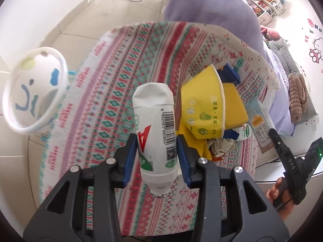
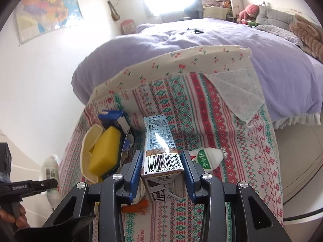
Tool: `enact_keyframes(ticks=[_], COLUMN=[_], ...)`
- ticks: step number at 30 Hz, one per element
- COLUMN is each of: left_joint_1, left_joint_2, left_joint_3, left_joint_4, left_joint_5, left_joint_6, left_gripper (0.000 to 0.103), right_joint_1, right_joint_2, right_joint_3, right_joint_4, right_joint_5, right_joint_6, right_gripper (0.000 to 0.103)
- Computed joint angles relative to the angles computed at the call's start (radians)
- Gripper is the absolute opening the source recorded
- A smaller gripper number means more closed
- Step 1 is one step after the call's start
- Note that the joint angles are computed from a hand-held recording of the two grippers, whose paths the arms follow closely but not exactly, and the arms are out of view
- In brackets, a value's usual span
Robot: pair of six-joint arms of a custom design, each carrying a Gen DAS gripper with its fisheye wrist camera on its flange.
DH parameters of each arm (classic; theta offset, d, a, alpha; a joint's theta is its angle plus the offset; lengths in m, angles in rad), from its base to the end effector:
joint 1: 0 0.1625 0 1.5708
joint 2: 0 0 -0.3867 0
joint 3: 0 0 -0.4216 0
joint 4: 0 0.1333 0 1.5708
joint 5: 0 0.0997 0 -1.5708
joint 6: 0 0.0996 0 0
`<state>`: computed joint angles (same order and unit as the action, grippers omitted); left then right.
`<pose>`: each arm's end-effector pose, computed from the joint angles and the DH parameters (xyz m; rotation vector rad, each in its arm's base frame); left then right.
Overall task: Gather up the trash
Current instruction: 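Carry the bottle and carton to the white bin and open both tools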
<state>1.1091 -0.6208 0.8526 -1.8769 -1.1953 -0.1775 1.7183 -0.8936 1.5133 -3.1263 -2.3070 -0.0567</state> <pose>-0.2182 -0.8198 0.2056 0.3765 2.7708 -0.2656 0.1692 -0.6867 0.2555 -0.2031 -2.2409 1.1535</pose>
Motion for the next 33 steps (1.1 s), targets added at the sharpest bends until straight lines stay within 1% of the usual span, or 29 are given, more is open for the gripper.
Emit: enact_keyframes(ticks=[2,3,7,8,10,12,15,17,20,26,30,33], left_joint_1=[0.006,0.004,0.016,0.018,0.032,0.04,0.057,0.065,0.082,0.121,0.14,0.153], left_joint_2=[-0.004,-0.018,-0.017,-0.035,0.015,-0.002,-0.022,-0.033,-0.038,-0.024,-0.001,0.034], left_joint_3=[-0.009,0.027,0.019,0.031,-0.018,-0.012,-0.01,-0.005,-0.022,-0.089,-0.152,-0.222], left_joint_4=[0.005,-0.018,-0.029,-0.031,-0.047,-0.048,-0.043,-0.051,-0.06,-0.038,-0.021,0.018], left_joint_5=[-0.002,-0.004,-0.001,-0.001,0.007,0.016,0.005,-0.003,0.011,-0.003,0.032,0.045], left_joint_6=[0.009,0.007,0.018,0.02,0.028,0.013,-0.012,-0.018,-0.029,-0.072,-0.092,-0.101], left_gripper=[0.042,0.042,0.042,0.042,0.042,0.042,0.042,0.042,0.042,0.042,0.042,0.042], right_joint_1=[0.003,0.006,0.025,0.029,0.035,0.039,0.047,0.054,0.067,0.096,0.107,0.12], right_joint_2=[-0.003,-0.002,0.016,0.019,0.025,0.025,0.034,0.042,0.062,0.117,0.166,0.232], right_joint_3=[0.009,0.014,0.016,0.015,0.016,0.022,0.018,0.011,-0.009,-0.069,-0.132,-0.212], right_joint_4=[-0.033,-0.053,-0.102,-0.106,-0.115,-0.131,-0.168,-0.185,-0.194,-0.17,-0.071,0.01], right_joint_5=[0.005,0.008,0.011,0.012,0.013,0.02,0.026,0.036,0.052,0.095,0.159,0.179], right_joint_6=[-0.007,-0.013,-0.046,-0.051,-0.051,-0.05,-0.06,-0.077,-0.1,-0.113,-0.089,-0.093], right_gripper=[0.039,0.039,0.039,0.039,0.039,0.039,0.039,0.039,0.039,0.039,0.039,0.039])
